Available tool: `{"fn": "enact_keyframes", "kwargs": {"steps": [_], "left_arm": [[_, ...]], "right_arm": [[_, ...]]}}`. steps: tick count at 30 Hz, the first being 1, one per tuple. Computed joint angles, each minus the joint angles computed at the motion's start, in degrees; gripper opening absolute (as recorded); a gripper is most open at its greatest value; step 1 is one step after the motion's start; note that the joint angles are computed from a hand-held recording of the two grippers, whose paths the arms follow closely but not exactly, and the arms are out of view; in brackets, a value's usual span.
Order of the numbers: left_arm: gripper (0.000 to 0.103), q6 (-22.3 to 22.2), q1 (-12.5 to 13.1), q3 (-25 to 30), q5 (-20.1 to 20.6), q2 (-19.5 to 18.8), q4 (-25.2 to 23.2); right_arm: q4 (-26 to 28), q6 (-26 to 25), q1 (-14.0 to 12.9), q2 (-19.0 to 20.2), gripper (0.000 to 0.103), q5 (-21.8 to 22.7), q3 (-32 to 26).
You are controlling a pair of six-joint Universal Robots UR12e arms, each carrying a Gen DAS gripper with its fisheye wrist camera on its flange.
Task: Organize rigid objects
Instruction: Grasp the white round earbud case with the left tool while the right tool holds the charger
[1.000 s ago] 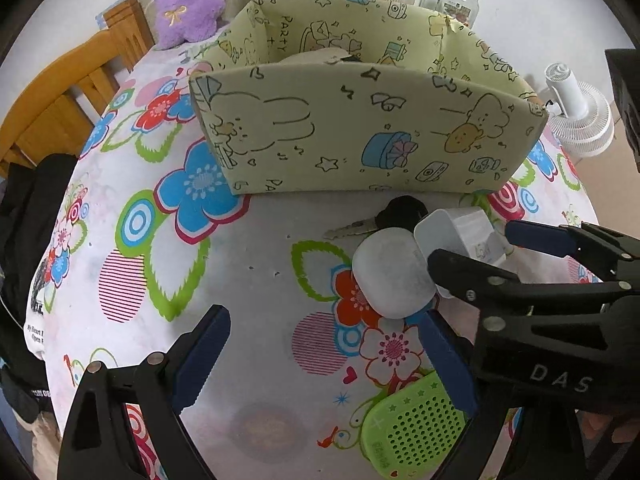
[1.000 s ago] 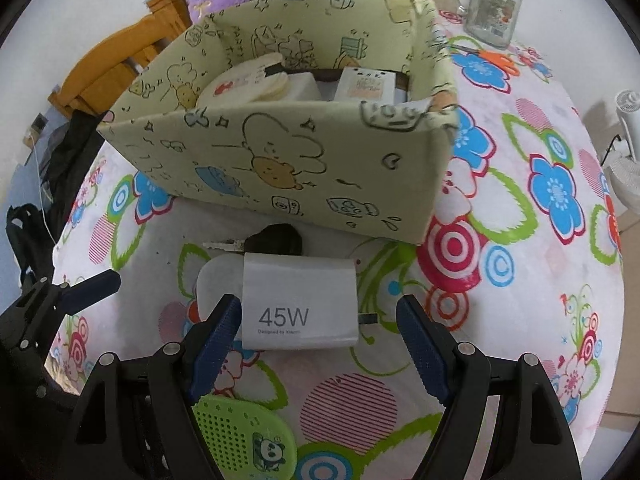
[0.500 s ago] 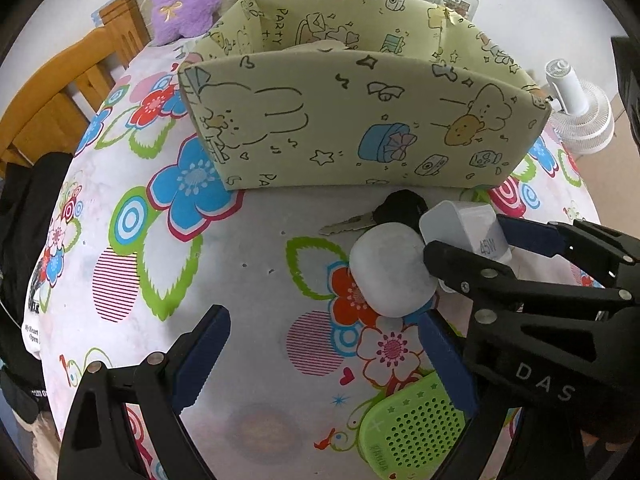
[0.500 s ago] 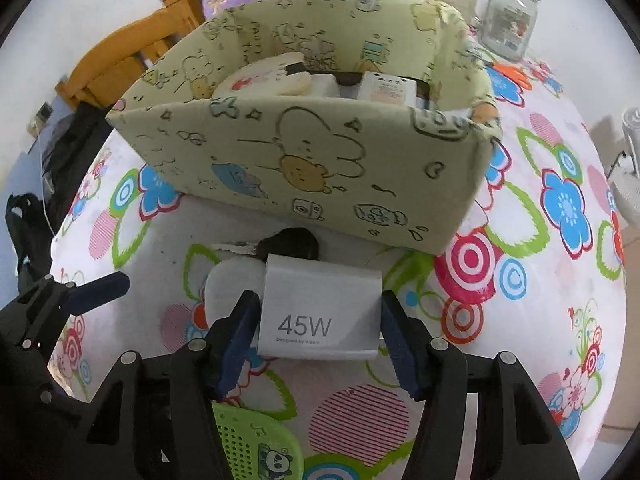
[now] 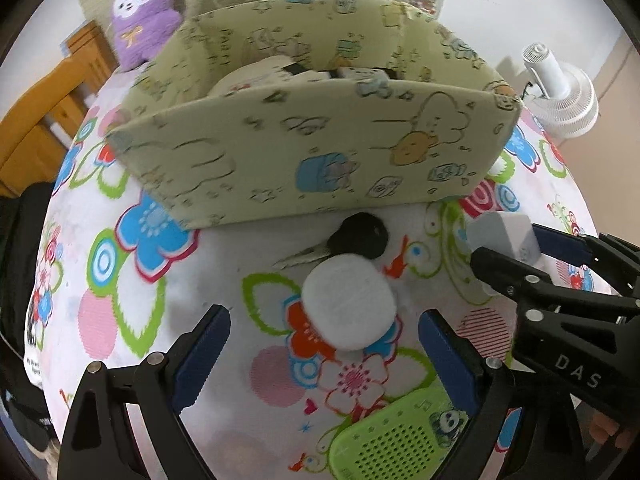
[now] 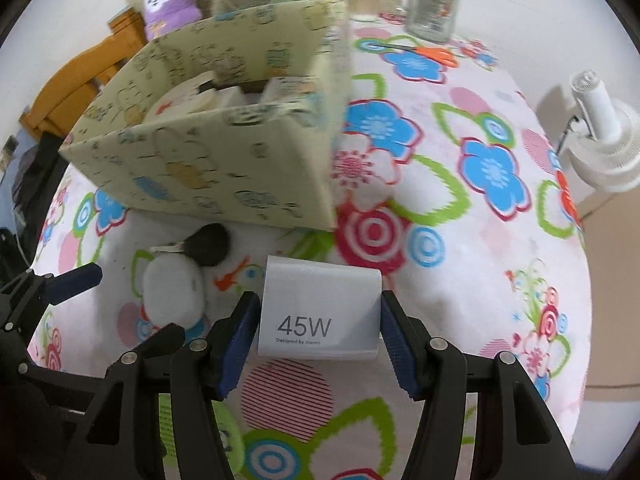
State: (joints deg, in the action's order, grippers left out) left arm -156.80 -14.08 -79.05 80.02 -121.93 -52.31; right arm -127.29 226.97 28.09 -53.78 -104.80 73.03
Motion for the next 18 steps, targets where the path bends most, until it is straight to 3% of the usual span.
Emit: {"fn": "enact_keyframes", "kwargs": {"steps": [13,18], "left_arm": [[0.096,3.48,-1.62,3.86,0.24,-3.26,-0.1],[0.086,4.36,-2.26,5.44,1.05,-4.64,-0.21]], "right_arm": [[3.3,7.57,-0.66,-2.13,0.062,-2.26,2.87],[3.86,9.32,-0.88,-2.36,0.062,-1.93,3.28]]}}
